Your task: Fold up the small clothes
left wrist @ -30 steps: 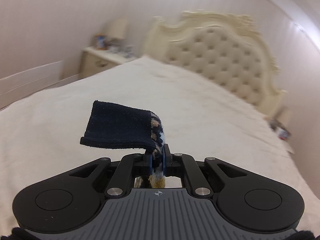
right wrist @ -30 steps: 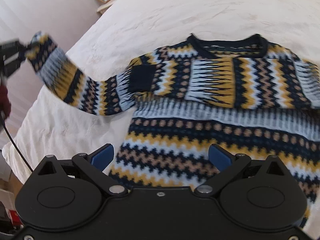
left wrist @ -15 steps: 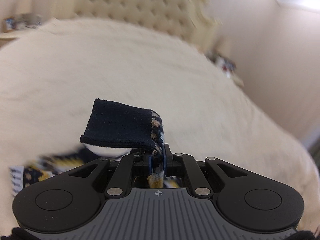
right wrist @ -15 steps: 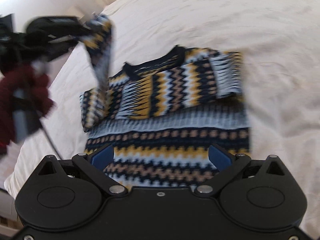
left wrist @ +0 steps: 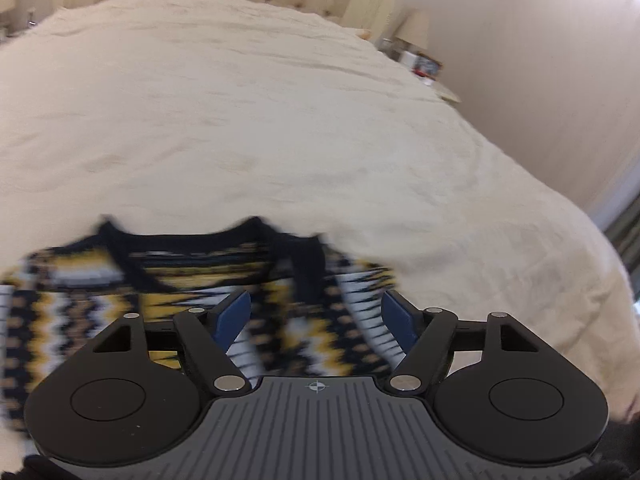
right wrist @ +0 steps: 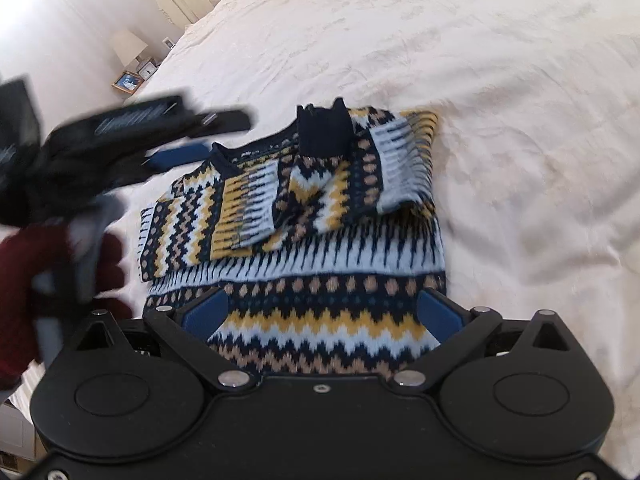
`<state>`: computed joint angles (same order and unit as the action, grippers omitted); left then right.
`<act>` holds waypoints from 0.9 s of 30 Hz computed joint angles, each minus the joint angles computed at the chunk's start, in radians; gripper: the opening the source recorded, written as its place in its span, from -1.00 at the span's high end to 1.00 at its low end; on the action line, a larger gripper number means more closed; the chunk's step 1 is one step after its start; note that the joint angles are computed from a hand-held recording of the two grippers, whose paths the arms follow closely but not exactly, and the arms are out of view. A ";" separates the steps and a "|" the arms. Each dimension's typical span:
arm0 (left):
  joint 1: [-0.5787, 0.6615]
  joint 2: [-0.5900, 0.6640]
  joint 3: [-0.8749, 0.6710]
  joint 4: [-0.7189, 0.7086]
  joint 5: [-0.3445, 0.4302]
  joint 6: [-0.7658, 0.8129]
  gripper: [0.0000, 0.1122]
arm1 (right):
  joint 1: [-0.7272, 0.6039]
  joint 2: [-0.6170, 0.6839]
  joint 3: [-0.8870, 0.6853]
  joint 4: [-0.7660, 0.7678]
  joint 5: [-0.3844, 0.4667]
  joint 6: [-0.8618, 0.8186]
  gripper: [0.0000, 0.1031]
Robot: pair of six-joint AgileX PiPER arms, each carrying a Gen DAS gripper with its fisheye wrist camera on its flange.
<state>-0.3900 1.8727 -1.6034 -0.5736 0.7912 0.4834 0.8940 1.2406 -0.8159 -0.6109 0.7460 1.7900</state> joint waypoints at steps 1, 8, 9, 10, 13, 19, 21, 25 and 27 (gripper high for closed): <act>0.017 -0.006 -0.004 0.030 0.008 -0.016 -0.26 | -0.020 0.013 -0.008 0.000 -0.014 -0.021 -0.97; 0.170 0.035 -0.095 0.192 0.098 -0.112 -0.26 | -0.195 0.134 -0.116 0.015 -0.120 -0.221 -0.97; 0.194 0.053 -0.112 0.205 0.109 -0.115 -0.26 | -0.224 0.159 -0.144 0.029 -0.128 -0.259 -0.97; 0.193 0.057 -0.128 0.234 0.125 -0.147 -0.26 | -0.249 0.185 -0.173 0.047 -0.130 -0.294 -0.97; 0.231 0.099 -0.166 0.264 0.155 -0.166 -0.26 | -0.311 0.265 -0.260 0.096 -0.133 -0.376 -0.97; 0.252 0.234 -0.263 0.296 0.203 -0.171 -0.26 | -0.379 0.450 -0.454 0.185 -0.078 -0.526 -0.97; 0.242 0.279 -0.294 0.318 0.219 -0.175 -0.27 | -0.392 0.525 -0.526 0.207 -0.057 -0.567 -0.97; 0.231 0.311 -0.310 0.311 0.202 -0.162 -0.44 | -0.413 0.651 -0.633 0.240 -0.015 -0.613 -0.96; 0.228 0.313 -0.313 0.309 0.200 -0.168 -0.45 | -0.418 0.691 -0.663 0.229 0.011 -0.612 -0.91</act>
